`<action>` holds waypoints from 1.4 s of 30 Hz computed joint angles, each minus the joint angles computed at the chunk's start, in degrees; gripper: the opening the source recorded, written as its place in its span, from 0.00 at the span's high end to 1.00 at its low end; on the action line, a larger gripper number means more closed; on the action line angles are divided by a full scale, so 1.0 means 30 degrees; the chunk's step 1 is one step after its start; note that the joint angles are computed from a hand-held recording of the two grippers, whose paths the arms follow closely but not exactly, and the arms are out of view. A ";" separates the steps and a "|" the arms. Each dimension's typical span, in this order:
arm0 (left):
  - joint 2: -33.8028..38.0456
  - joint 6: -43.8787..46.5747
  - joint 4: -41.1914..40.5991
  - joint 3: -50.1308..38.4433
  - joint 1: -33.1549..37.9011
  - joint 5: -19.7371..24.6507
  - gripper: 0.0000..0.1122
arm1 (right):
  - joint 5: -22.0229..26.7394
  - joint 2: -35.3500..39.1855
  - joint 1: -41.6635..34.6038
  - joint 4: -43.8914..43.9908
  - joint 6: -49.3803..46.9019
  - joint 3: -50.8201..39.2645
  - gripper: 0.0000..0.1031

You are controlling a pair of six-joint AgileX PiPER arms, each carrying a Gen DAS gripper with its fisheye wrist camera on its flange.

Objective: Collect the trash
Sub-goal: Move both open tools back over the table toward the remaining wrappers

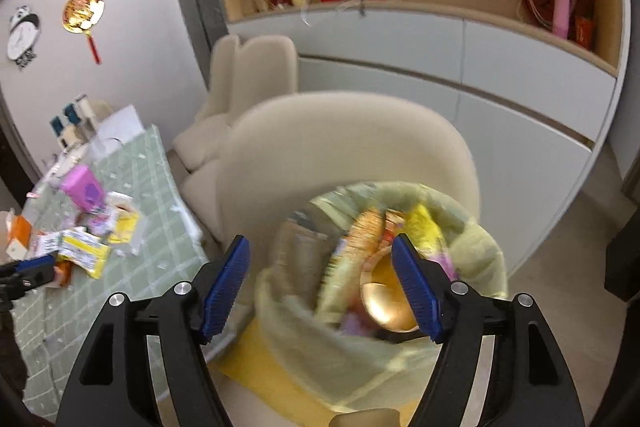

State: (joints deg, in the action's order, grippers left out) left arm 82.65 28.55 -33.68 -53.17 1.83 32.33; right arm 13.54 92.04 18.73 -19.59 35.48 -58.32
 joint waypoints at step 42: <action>0.3894 1.6592 -0.6320 -0.2994 2.3080 1.0275 0.50 | 1.0047 1.0346 1.4547 -0.7227 0.7075 -1.6583 0.32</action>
